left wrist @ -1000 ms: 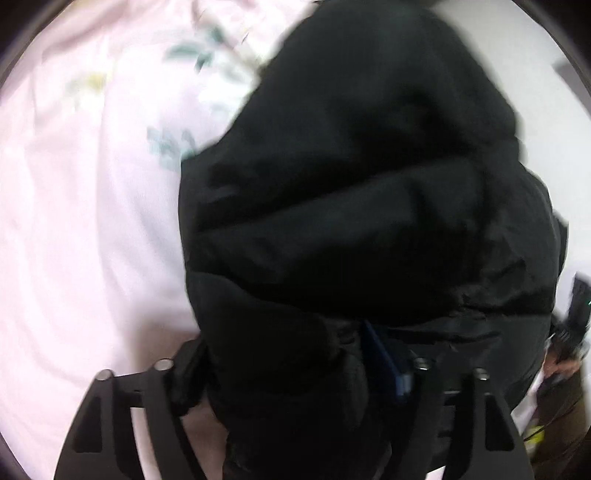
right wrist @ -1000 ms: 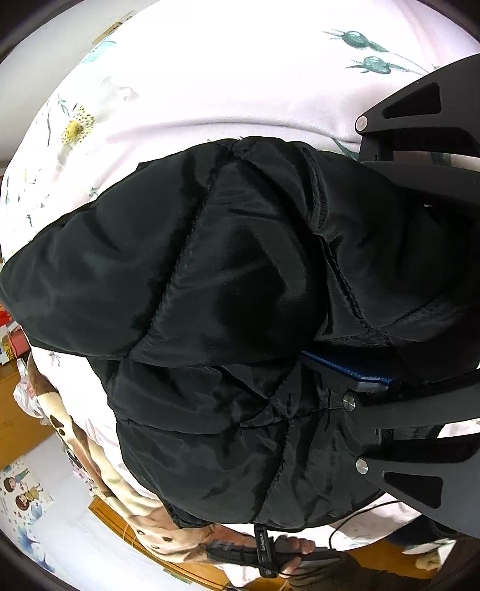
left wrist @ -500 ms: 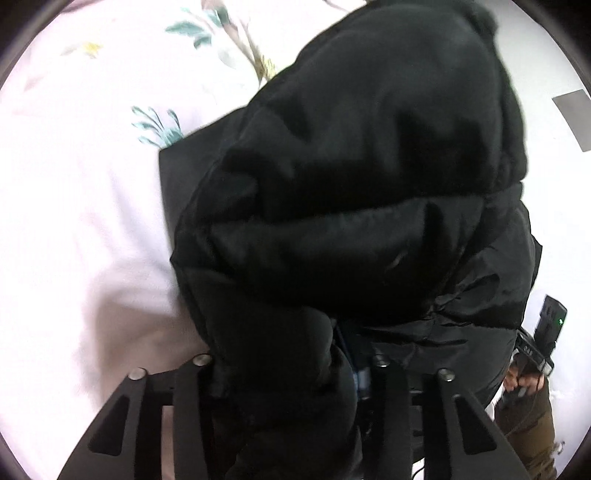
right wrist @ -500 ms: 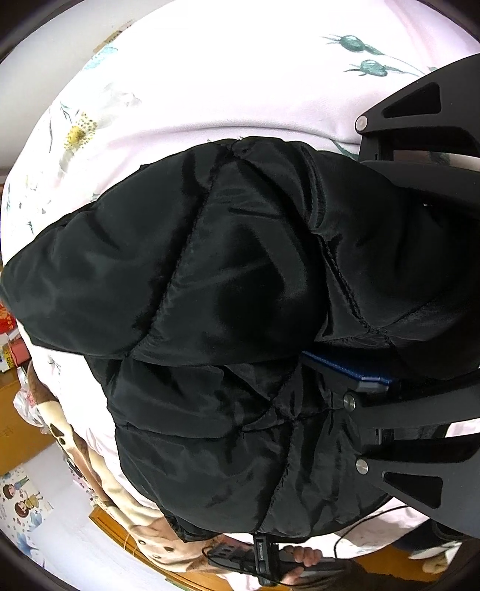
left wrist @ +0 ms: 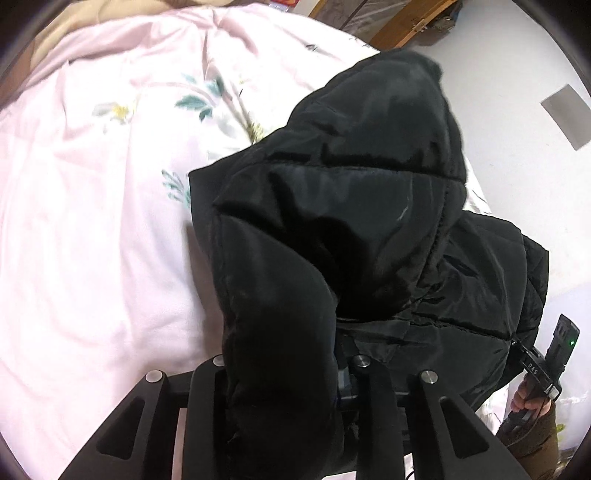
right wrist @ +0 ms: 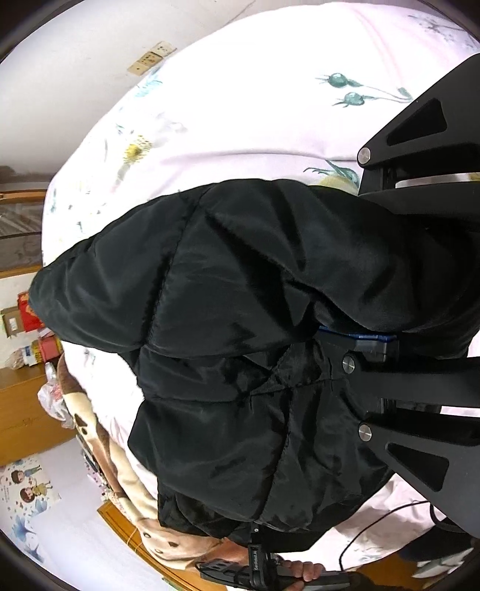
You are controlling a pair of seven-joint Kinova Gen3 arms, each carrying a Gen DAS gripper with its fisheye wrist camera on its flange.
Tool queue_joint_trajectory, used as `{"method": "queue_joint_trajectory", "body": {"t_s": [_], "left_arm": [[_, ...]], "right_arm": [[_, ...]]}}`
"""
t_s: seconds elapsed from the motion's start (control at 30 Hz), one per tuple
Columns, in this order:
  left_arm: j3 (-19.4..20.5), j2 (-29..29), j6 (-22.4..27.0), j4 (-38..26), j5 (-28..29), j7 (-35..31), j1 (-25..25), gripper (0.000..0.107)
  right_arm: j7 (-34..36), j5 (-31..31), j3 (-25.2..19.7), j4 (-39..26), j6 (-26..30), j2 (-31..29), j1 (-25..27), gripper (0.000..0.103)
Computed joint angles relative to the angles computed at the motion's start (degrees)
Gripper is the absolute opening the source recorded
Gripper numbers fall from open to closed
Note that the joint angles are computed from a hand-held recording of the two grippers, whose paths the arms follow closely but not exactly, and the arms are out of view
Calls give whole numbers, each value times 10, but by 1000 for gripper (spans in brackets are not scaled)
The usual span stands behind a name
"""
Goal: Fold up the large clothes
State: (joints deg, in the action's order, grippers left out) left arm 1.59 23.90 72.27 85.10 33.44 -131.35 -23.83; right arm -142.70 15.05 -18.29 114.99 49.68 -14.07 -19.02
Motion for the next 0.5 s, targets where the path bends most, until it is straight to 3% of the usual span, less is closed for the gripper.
{"method": "queue_joint_trajectory", "body": {"t_s": [0.5], "left_arm": [[-34,-83,0,54,19,-81,-35,27]], "right_arm": [[-49,27,-52,-6,1,-40,8,18]]}}
